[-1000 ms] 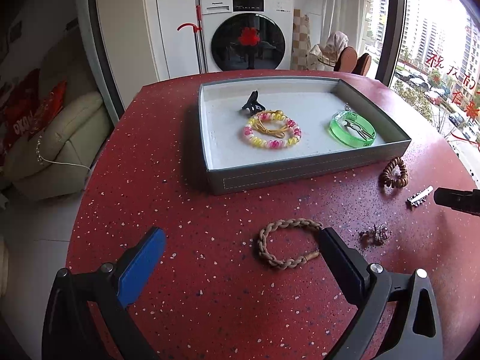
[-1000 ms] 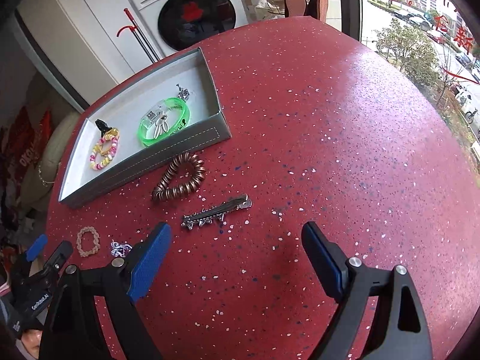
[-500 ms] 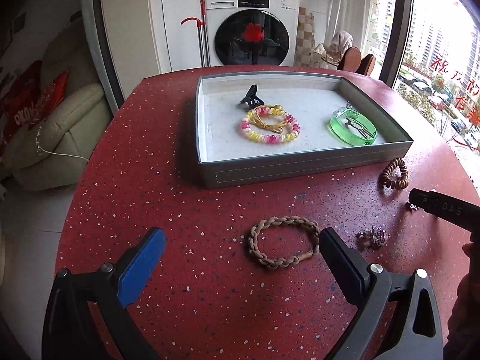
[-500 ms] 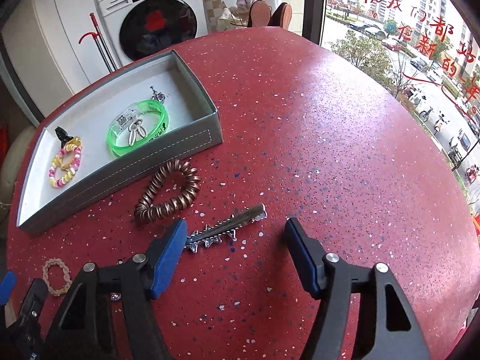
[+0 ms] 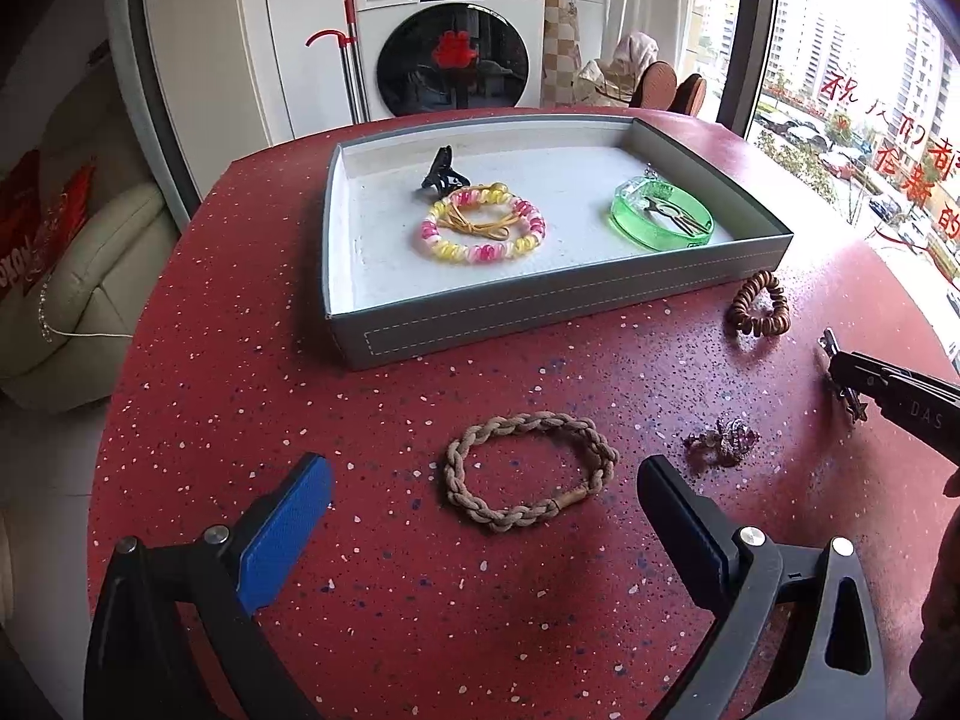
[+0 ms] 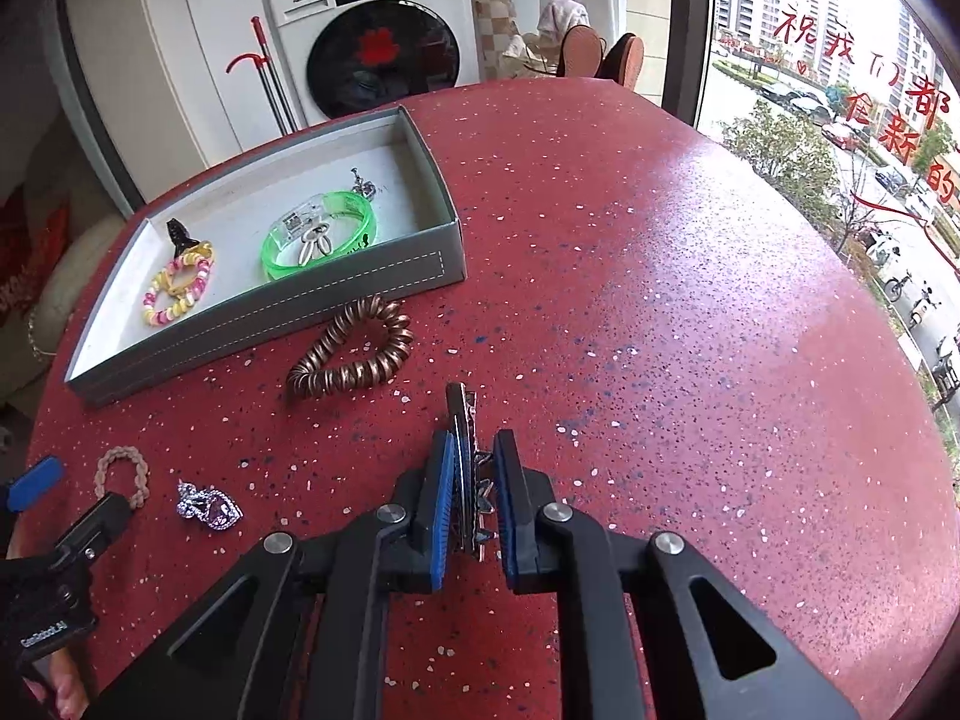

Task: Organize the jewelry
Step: 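Grasp silver hair clip with right gripper while left gripper grasps braided brown bracelet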

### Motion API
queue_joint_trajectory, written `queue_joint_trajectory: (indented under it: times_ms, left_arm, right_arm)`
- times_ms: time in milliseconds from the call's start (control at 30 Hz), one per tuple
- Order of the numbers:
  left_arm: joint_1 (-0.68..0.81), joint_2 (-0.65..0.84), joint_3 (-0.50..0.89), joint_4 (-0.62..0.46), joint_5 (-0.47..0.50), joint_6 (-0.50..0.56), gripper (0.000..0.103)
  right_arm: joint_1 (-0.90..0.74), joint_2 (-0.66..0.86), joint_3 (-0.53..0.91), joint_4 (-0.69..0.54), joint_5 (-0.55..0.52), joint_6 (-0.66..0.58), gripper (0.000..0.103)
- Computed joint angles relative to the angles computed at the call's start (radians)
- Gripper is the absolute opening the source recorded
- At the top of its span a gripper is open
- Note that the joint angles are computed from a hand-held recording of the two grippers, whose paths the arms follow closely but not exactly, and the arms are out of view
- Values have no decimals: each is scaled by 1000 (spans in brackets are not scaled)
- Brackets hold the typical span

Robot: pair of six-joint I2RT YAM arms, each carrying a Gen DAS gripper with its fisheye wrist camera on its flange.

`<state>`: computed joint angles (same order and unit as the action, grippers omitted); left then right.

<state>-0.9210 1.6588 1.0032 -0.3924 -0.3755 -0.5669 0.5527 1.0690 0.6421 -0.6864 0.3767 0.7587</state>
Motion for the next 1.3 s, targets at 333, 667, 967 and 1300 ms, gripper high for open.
queue_joint_trajectory:
  times_ms: [333, 667, 967, 1300]
  left_arm:
    - [-18, 32, 11, 25, 25, 18, 47]
    - [17, -58, -65, 81, 114, -11, 29]
    - [9, -118, -76, 62, 101, -15, 29]
    - [-10, -135, -79, 49, 77, -18, 29]
  right_arm:
    - [6, -37, -10, 13, -23, -33, 15]
    - [-8, -115, -19, 4, -83, -53, 7]
    - [-42, -132, -21, 2, -140, -93, 7]
    - [-94, -73, -31, 15, -160, 29, 63]
